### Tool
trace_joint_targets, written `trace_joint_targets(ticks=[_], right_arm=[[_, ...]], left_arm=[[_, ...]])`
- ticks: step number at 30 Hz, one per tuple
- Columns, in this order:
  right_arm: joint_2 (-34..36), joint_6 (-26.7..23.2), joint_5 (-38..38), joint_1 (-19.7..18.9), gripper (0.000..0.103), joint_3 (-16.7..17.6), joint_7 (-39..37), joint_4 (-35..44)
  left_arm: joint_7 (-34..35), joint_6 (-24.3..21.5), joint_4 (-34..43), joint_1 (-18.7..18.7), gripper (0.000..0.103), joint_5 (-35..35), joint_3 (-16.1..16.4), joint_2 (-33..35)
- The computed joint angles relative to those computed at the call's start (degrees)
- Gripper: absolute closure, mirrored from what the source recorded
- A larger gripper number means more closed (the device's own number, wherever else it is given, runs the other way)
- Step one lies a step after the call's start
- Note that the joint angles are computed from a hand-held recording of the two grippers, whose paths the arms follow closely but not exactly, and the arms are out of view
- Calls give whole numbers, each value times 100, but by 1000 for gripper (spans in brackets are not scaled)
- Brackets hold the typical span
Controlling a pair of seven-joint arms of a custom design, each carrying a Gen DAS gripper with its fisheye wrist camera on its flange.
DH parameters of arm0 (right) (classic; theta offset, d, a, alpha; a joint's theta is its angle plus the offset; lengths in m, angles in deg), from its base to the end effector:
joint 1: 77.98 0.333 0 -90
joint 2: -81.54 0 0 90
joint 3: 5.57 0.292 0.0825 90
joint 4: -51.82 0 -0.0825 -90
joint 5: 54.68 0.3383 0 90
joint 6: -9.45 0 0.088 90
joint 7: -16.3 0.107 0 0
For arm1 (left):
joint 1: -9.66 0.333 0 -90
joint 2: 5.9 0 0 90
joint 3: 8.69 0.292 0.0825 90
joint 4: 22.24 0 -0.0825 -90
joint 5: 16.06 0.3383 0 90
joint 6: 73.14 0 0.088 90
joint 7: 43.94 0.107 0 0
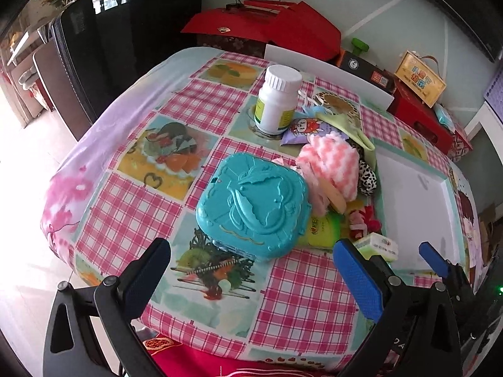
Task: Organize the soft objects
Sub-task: 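Grasp the white tissue pack with the right gripper while the left gripper approaches the pink striped towel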
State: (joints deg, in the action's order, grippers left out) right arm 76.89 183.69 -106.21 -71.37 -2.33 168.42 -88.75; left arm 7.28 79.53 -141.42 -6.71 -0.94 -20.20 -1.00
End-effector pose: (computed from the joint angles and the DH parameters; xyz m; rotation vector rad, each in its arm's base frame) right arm 0.4505 0.1395 0.3952 -1.7550 1.8319 -0.6196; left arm 0.4937 -0.2671 0.4440 -1.9787 1.9957 -0.6553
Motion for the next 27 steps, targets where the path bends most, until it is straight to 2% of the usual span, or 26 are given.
trace_joint_targets(ticks=[4, 11, 13, 16, 23, 27], right_arm=[[129, -6, -173, -12, 11, -3, 268, 86], [295, -142, -696, 111, 14, -57, 803, 290], [359, -189, -879, 157, 17, -78, 965, 369], [454, -254, -781, 246, 23, -117, 884, 442], [621, -388, -931, 407, 26, -218, 1041, 602], [646, -416, -910, 447, 38, -261, 1052, 614]], left_arm=[[-66, 89, -17, -1, 0, 77, 21, 19], [40, 146, -16, 27, 0, -62, 47, 103], [80, 158, -20, 33, 0, -111, 57, 119], [122, 175, -25, 39, 0, -177, 69, 139], [190, 192, -25, 30, 0, -263, 83, 174], [231, 172, -16, 26, 0, -306, 87, 176]])
